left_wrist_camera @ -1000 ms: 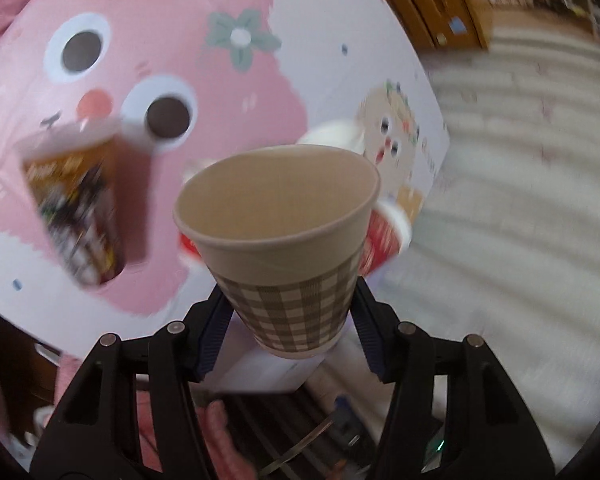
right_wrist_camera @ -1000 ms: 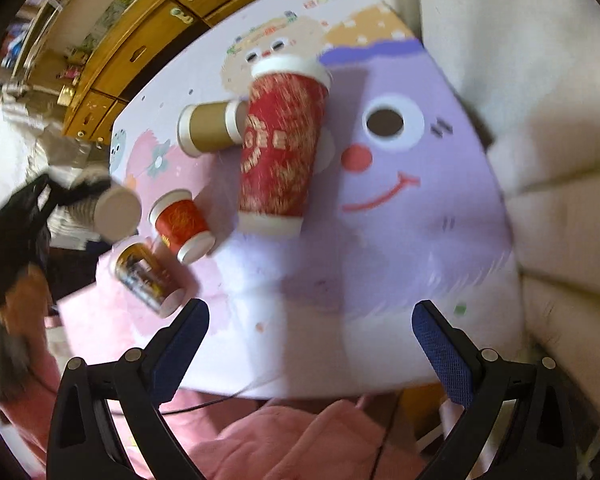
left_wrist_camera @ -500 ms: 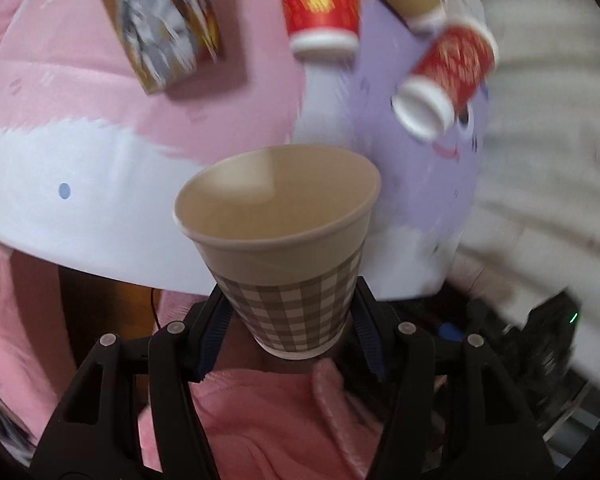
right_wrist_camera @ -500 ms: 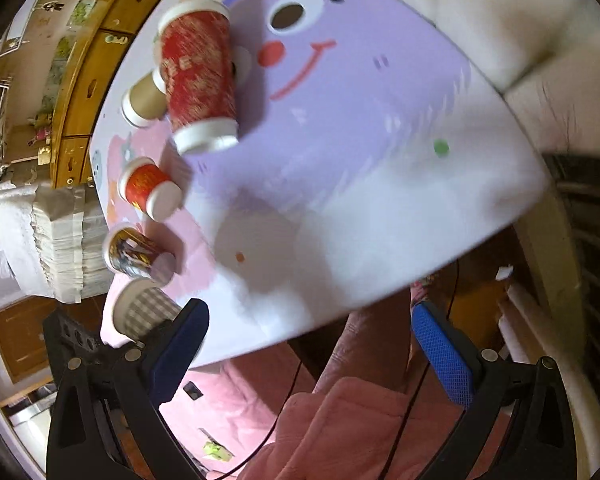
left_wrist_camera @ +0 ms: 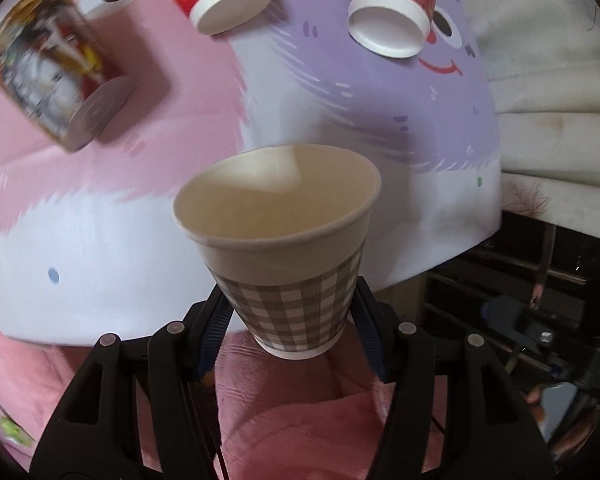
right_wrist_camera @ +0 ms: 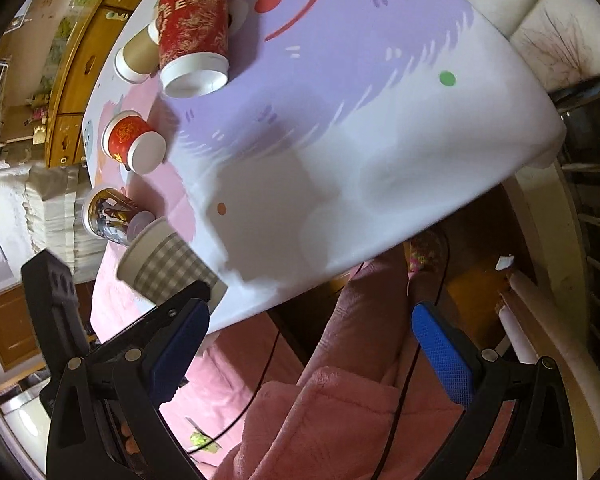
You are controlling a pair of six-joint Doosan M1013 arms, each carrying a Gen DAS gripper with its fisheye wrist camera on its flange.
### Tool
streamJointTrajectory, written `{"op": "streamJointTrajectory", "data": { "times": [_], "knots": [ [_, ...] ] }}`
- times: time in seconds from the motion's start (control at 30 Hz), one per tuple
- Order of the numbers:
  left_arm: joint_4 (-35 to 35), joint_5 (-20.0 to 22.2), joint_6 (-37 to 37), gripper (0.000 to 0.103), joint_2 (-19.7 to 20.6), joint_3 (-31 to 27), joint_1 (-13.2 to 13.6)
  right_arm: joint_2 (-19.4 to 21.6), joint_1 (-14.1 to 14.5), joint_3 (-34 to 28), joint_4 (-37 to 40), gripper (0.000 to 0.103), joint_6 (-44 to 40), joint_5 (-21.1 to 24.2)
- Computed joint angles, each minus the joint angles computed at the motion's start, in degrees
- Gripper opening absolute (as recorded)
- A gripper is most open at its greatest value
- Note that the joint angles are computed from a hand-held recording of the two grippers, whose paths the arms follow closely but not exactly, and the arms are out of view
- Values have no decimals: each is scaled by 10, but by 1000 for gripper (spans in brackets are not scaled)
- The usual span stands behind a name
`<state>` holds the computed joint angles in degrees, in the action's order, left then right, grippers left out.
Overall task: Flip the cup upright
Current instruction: 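Rotate the plaid cup mouth-up with the left gripper toward the right gripper, then close the right gripper on the plaid cup while the left gripper holds it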
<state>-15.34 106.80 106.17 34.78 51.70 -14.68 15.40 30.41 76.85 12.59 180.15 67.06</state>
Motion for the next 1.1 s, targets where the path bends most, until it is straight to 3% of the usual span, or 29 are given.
{"op": "streamJointTrajectory", "data": {
  "times": [0.2, 0.37, 0.5, 0.6, 0.8, 0.93, 1.1],
  "knots": [
    [44, 18, 12, 56, 26, -28, -19, 8, -4, -18, -21, 103, 8, 17],
    [42, 46, 7, 56, 42, -52, -16, 9, -12, -15, -8, 103, 2, 15],
    [51, 45, 10, 57, 44, -59, -25, 2, -19, -5, -3, 103, -14, 10],
    [51, 46, 6, 65, 44, -65, -30, 2, -20, -5, -5, 103, -28, 8],
    [48, 54, -5, 65, 34, -73, -24, 4, -18, -13, -17, 103, -68, 3],
    [41, 25, -12, 65, 11, -63, -14, 7, -14, -23, -40, 103, -92, 3],
    [40, -60, -35, 65, -34, -24, 2, 21, -9, -39, -65, 103, -131, -3]
  ]
}}
